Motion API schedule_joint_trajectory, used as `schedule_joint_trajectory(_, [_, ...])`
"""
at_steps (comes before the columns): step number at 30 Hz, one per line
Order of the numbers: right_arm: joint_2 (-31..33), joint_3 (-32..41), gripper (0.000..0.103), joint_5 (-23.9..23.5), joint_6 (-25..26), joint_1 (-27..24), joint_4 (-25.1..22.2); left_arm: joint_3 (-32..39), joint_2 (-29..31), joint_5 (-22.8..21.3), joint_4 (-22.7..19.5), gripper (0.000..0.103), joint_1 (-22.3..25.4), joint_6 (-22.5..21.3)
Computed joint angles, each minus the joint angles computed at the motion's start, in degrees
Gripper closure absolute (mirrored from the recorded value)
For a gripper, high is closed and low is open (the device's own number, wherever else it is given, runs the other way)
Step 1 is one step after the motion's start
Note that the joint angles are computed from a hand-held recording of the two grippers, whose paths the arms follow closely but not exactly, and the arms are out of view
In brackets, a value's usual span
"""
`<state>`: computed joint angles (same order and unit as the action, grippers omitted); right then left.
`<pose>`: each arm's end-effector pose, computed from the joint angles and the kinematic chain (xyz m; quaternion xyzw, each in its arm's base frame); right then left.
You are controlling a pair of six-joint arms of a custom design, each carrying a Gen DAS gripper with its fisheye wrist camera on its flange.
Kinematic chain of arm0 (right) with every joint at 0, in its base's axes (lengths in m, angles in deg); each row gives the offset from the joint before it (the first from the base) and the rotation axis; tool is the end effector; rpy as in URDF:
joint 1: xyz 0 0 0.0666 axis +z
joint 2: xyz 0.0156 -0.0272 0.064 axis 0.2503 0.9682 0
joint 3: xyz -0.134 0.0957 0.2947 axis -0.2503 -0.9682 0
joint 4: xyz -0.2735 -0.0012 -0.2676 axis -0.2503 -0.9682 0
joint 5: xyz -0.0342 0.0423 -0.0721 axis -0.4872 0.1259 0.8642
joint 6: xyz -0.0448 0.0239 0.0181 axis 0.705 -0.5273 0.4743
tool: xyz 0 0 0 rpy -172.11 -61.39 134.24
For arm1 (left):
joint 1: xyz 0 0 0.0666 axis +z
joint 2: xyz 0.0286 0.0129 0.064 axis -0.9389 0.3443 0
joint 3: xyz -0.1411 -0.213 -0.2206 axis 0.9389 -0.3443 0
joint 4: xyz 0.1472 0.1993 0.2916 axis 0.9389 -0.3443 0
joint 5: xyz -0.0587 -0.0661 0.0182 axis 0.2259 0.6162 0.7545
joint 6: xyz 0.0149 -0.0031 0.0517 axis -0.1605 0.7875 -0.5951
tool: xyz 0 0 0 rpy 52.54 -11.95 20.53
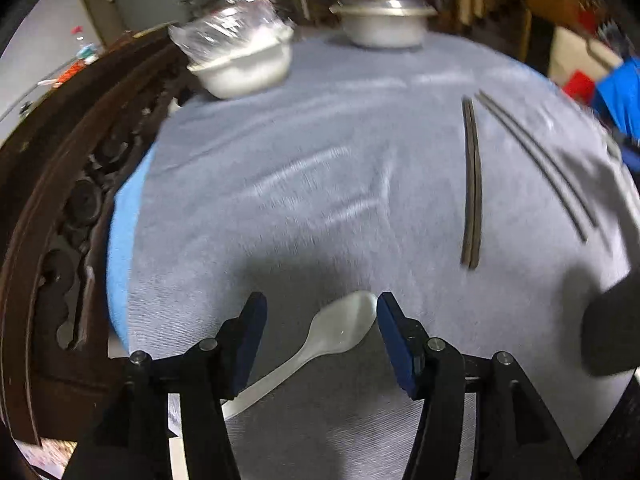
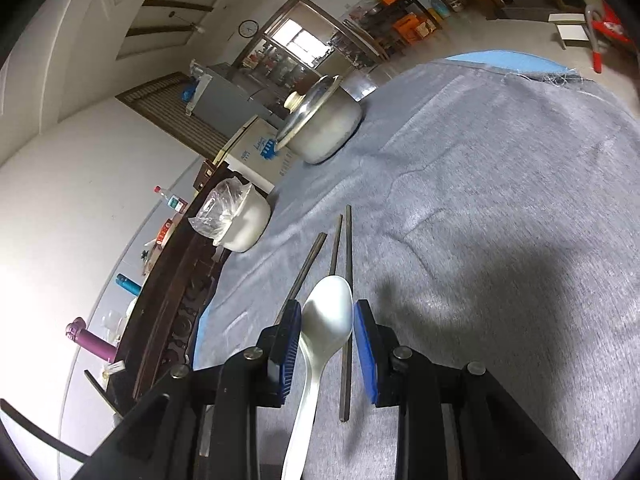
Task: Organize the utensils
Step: 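Lift the white spoons off the cloth with both tools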
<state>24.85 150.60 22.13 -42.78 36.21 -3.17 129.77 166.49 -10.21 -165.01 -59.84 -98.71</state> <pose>0.4425 0.1739 0.3540 0.2775 0.8071 0.3190 0.4121 0.6186 0.0996 0.3982 0.3088 0.9135 -0.0055 0.2648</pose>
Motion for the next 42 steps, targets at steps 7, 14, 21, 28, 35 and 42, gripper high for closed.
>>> schedule_joint_trajectory(7, [-0.17,0.14,0.074,0.68,-0.22,0.68,-0.95,11.49,7.85,1.44,-11.28,0.067,0.34,-7.23])
schedule_joint_trajectory(14, [-0.73,0.18,0.074,2.26,0.0,1.22,-1.59,21.18,13.17,2.52,-19.31,0.067,0.68,-10.63])
schedule_joint_trajectory(21, [-1.77,-0.46,0.074,3.15,0.06,1.7,-1.39,15.14,9.4,0.84,-17.5,0.067,0.48,-11.12])
schedule_joint_trajectory(28, [-4.02,-0.84,0.074,7.11,1.03,2.77,-2.76,9.99,6.58,0.59,-13.12,0.094,0.76,-6.34])
schedule_joint_trajectory(35, [-9.47,-3.61,0.074,13.9,0.9,4.1,-3.13,-2.47,-2.24,10.14,-3.04,0.094,3.99,7.29])
schedule_joint_trajectory(42, [-16.73,-6.03,0.074,25.18,4.83,8.11,-0.18,-17.13,-15.58,27.8,10.79,0.094,8.67,28.15])
